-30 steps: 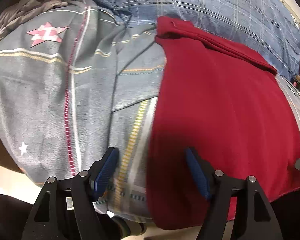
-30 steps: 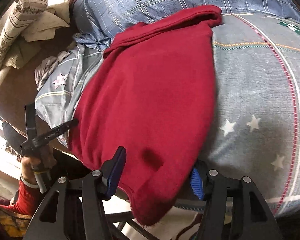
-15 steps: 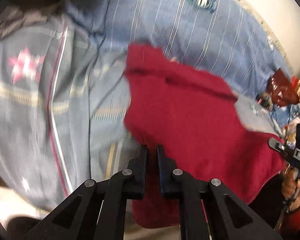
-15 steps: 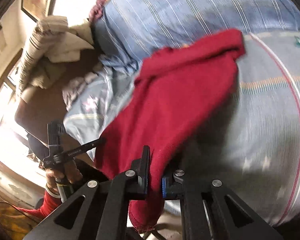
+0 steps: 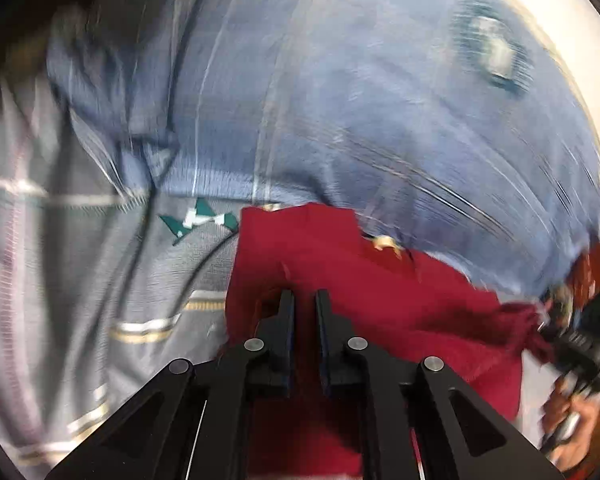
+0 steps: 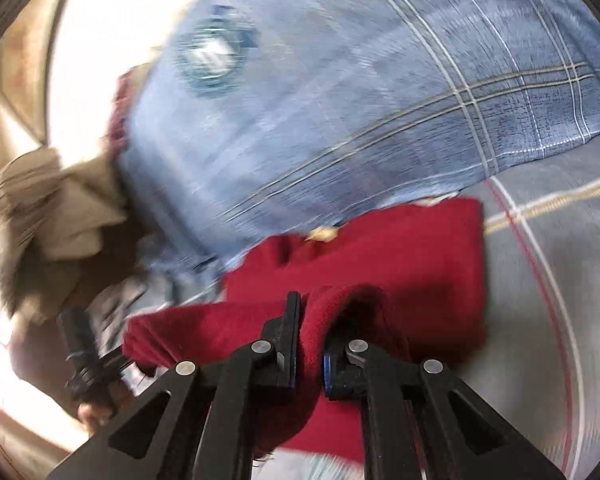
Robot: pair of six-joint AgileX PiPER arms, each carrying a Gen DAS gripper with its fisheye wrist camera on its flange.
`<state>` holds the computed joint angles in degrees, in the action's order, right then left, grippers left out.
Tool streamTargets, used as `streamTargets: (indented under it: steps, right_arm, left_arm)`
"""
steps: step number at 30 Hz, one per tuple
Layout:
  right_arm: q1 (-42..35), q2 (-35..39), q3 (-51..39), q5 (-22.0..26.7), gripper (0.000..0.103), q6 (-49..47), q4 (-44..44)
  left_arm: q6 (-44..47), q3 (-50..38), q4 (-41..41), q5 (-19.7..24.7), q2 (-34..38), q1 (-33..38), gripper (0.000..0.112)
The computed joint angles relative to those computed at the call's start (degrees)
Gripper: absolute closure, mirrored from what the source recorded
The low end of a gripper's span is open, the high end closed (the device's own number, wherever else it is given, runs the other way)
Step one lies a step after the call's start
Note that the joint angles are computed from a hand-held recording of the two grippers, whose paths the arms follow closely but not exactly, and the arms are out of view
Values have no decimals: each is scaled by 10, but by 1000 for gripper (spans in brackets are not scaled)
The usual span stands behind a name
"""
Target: Fold small clothes
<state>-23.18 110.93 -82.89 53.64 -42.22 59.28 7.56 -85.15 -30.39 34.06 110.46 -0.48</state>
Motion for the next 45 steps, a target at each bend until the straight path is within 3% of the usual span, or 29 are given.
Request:
streamTargets:
  steps: [2, 3, 5, 7, 9, 10, 12, 16, 19, 22, 24, 27, 30, 32, 35, 38, 41, 42, 45]
  right_arm:
    - [18, 75, -78, -27, 90, 100, -59]
    - [21, 108, -117, -15, 90, 134, -85]
    - [20, 121, -134, -9, 88, 134, -101]
    - [15, 84, -83, -39, 65, 75, -86]
    - [10, 30, -13, -89, 45, 43, -82]
    - [6, 7, 14, -115, 43, 36, -81]
    - [-2, -33, 55, -140, 44, 20, -64]
    - [33, -63, 66, -139, 48, -19, -75]
    - [116, -43, 31, -195, 50, 75, -228]
    - [169, 53, -51, -248, 53, 218, -400]
    - [172, 138, -153, -193, 52, 322, -486]
    - [156, 147, -175, -173, 52, 324, -447]
    - [120, 72, -85, -177, 48, 233, -347]
    - [95, 10, -13, -170, 41, 192, -307]
    - [67, -84, 103, -178, 39, 105, -248]
    - [67, -122, 165, -188, 39, 84, -257]
    - [82, -110, 186, -189, 46, 115, -283]
    - [84, -106, 191, -185, 68, 106, -274]
    - [108, -146, 233, -234, 93, 129, -340]
  left_arm:
    - [-30, -11, 8, -22, 25, 4, 87]
    - [-60, -13, 42, -34, 27, 2, 83]
    - [-77, -1, 91, -62, 14, -1, 70]
    - [-82, 31, 111, -96, -10, -5, 59]
    - [-80, 58, 106, -120, -28, -8, 57]
    - [-83, 64, 106, -120, -32, -13, 57]
    - [-100, 62, 126, -121, -25, -27, 57]
    - [-223, 32, 273, -90, 13, -69, 57]
    - [-267, -32, 344, -38, 73, -91, 57]
    - [-290, -64, 388, -32, 109, -97, 44]
    - [-265, -74, 358, -27, 113, -88, 43]
    - [-230, -45, 332, -35, 82, -73, 44]
    - [-187, 11, 317, -60, 35, -62, 45]
    - [-83, 61, 229, -67, -6, -46, 45]
    - [39, 109, 103, -53, -41, -24, 44]
    - [120, 132, 8, -28, -46, -5, 44]
    - [105, 132, 32, -12, -27, -3, 53]
    - [97, 131, 46, -12, -25, -4, 57]
    - [77, 122, 76, -7, -18, -2, 63]
